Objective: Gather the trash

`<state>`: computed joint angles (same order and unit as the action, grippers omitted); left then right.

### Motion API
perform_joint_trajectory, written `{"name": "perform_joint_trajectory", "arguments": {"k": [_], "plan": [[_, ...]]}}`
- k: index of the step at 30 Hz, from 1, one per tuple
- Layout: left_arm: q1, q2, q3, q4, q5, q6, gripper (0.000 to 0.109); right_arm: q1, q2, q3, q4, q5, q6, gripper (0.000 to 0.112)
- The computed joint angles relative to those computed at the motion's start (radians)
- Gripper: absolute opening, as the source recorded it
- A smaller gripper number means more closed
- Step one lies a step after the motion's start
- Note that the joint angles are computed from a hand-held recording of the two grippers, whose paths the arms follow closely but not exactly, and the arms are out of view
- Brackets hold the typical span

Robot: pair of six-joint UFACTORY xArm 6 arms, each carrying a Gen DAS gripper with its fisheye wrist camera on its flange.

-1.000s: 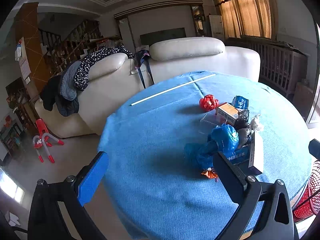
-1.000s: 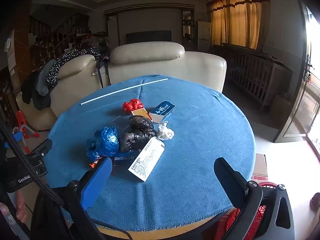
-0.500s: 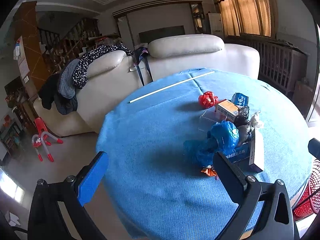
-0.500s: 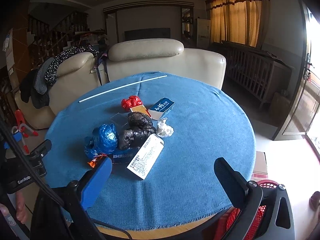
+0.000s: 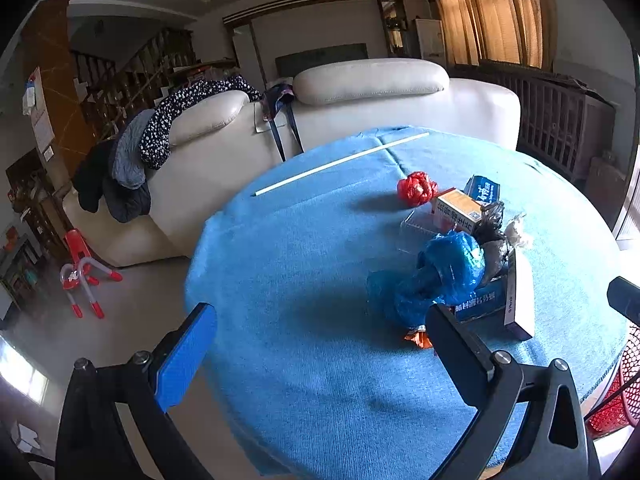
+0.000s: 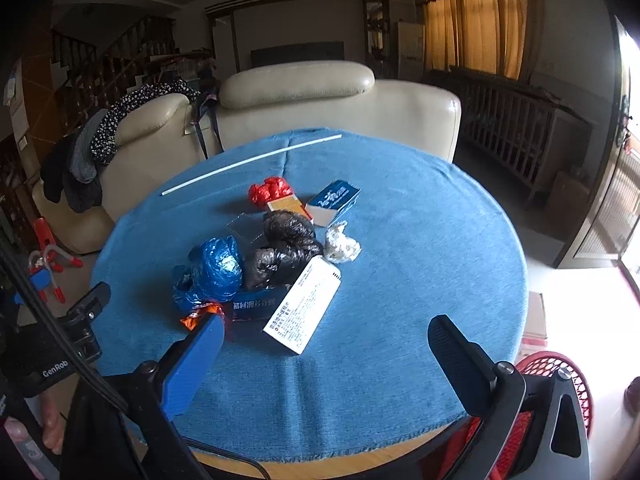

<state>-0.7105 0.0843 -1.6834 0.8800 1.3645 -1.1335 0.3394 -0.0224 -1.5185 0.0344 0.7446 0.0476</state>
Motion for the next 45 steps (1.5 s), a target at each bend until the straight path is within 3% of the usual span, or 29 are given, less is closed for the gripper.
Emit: {"name": "perform_joint_trajectory", "arguments": {"k": [4,9,16,19,23,27,29,31,33,35,39,45], "plan": [[0.019,0.002,0.012,-0.021,-0.021,0.004,0.103,0.002,0.041,-0.032,0.012,0.008,0.001,0.103],[0.076,-0.008,0.041,-0.082,-0.095,0.038,0.103,-0.012,0.152,-0.155,0.079,0.122,-0.007,0.103],[0.186,0.011,0.043,-0.271,-0.34,0.264,0.103,-0.048,0.352,-0.376,0.234,0.289,0.026,0.103],[0.221,0.046,0.027,-0.39,-0.43,0.398,0.103,-0.055,0.427,-0.46,0.283,0.335,0.041,0.093],[0.26,0.109,-0.016,-0.526,-0.479,0.562,0.103,-0.061,0.557,-0.633,0.299,0.453,0.067,0.068],[0.274,0.143,-0.031,-0.623,-0.533,0.698,0.103,-0.064,0.642,-0.745,0.327,0.526,0.086,0.054],[0.279,0.165,-0.051,-0.66,-0.537,0.744,0.102,-0.068,0.646,-0.743,0.355,0.528,0.077,0.054],[0.291,0.177,-0.065,-0.722,-0.532,0.793,0.091,-0.071,0.633,-0.717,0.357,0.509,0.064,0.053],[0.301,0.2,-0.091,-0.792,-0.513,0.832,0.069,-0.073,0.604,-0.673,0.356,0.482,0.045,0.053],[0.306,0.221,-0.112,-0.838,-0.497,0.849,0.055,-0.082,0.568,-0.619,0.364,0.455,0.028,0.053],[0.307,0.224,-0.099,-0.885,-0.515,0.841,0.042,-0.105,0.508,-0.538,0.385,0.411,-0.001,0.052],[0.305,0.195,-0.056,-0.87,-0.557,0.758,0.036,-0.141,0.417,-0.422,0.427,0.368,-0.04,0.052]]}}
